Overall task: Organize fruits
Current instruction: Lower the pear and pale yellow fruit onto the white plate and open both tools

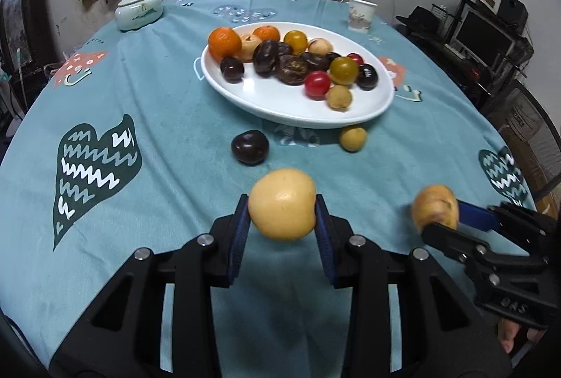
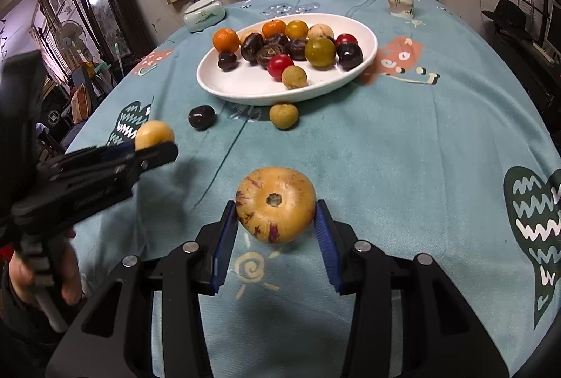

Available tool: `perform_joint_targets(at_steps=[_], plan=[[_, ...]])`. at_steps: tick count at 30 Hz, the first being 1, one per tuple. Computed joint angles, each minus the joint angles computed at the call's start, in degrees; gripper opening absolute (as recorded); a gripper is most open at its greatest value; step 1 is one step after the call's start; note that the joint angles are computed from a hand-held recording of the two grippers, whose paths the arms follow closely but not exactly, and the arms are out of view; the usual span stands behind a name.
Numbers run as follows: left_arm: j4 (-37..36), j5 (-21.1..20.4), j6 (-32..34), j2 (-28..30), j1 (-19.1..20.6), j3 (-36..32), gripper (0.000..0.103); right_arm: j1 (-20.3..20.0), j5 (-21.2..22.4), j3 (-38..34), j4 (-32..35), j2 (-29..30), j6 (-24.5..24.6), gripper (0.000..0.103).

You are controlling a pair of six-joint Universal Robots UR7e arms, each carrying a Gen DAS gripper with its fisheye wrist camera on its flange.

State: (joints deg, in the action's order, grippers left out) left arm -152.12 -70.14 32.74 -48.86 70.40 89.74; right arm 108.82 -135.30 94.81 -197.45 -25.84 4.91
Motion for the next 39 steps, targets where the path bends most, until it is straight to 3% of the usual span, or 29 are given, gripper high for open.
perform_joint_targets(at_steps=[7,13,20,26,29,36,38,39], plan=[[0.02,-2.15,0.95,-2.71,-0.19,2.41,0.036,0.81,-0.96,-0.57,0.19,0.23,-0.34,0.045],[1.83,-1.67,1.41,-2.21,-0.76,-0.44,0.036,0.83,-0.95,-1.0,1.56,-0.45,-0.96,0.045],[6.14,2.17,1.88,4.53,-3.35,-13.93,0.036,0.02,-2.04,-8.25,8.78,-2.44,-8.31,0.045],[14.1,6.74,-0.61,16.05,-3.59,-29.23,0.037,-4.55,-1.49,-16.43,13.83,-1.26,-8.93,0.045],[17.18,6.82,-2.41,18.96,-2.81,-32.87,0.037,-6.41,0.32,-16.64,15.31,-1.54,-7.65,0.045],[19.31,7.64,-2.46,23.03,-2.3,-37.99,0.037,-7.59,2.12,-18.38,15.76,-0.63,-10.01,0.046],[19.58,8.8,-3.01,24.04,-2.49,-39.67,0.056,-7.83,1.14,-20.02,16.87,0.33,-10.5,0.056],[18.12,8.32,-3.3,23.63,-2.54,-39.41,0.072,-7.68,0.02,-20.78,15.88,0.98,-11.66,0.058]])
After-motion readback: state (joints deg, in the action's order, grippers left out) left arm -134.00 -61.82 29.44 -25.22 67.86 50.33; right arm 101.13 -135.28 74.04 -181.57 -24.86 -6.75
